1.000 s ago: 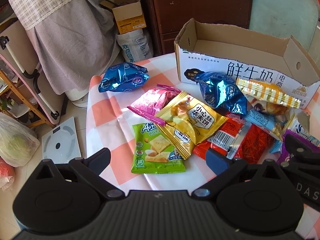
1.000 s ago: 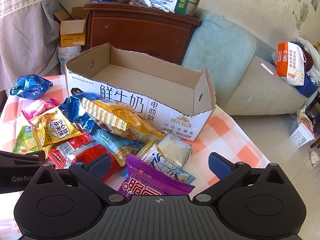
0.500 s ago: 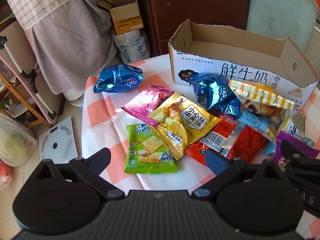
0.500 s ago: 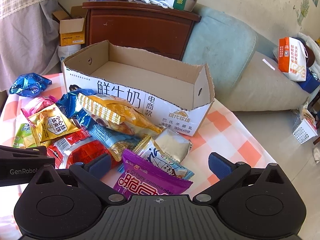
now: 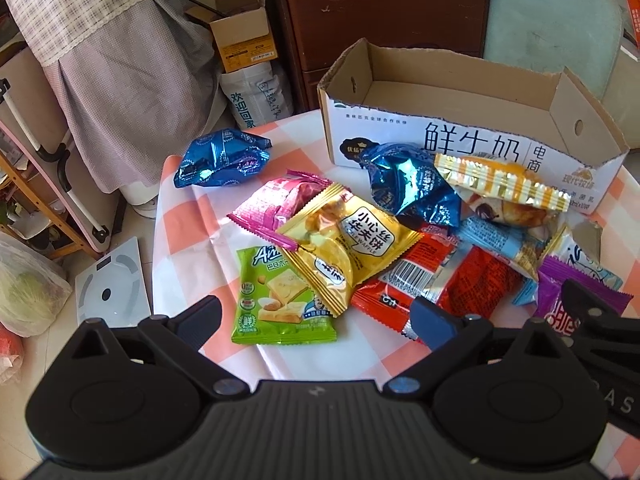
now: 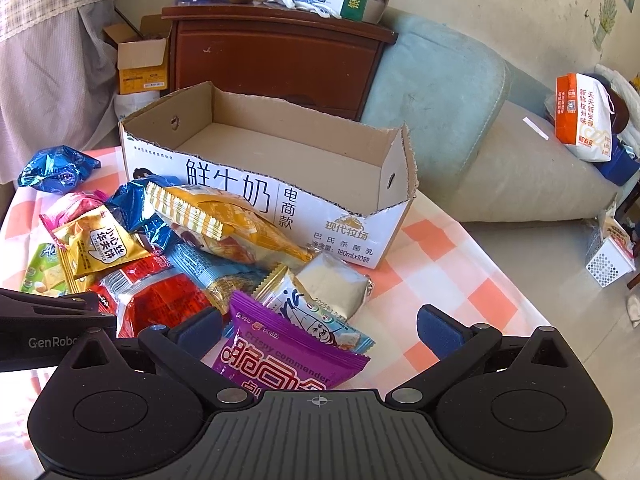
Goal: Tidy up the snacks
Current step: 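Move both tools toward the snack pile in front of the box, then grasp the red snack bag with the left tool while the right tool grasps the purple bag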
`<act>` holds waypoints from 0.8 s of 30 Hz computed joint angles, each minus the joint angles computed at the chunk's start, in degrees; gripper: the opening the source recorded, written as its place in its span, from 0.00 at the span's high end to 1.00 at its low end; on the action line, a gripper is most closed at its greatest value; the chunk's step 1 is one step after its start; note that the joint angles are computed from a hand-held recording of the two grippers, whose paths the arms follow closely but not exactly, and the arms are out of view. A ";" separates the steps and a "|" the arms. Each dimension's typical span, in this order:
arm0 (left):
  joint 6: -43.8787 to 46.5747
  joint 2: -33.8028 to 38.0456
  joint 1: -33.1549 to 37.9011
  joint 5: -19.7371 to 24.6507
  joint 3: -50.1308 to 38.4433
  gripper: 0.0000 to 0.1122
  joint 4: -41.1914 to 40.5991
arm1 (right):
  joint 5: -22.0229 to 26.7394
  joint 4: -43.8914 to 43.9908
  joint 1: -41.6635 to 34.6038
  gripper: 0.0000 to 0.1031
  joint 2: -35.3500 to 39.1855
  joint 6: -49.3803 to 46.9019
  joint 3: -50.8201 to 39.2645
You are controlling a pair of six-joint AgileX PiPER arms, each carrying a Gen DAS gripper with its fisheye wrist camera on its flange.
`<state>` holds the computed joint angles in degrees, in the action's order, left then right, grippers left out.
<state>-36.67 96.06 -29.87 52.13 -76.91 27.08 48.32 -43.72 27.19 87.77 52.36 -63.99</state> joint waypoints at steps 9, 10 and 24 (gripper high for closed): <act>-0.28 0.23 -1.19 0.04 -0.04 0.11 -0.09 | -1.75 1.65 -1.71 0.00 -2.24 -2.19 2.01; -0.21 0.18 -1.27 -0.09 0.06 0.11 -0.14 | -2.19 2.04 -2.02 0.00 -2.62 -2.73 2.36; 4.79 -1.69 -0.14 -4.61 2.71 0.11 -5.31 | -10.63 25.95 -14.17 0.00 -8.71 -25.72 6.11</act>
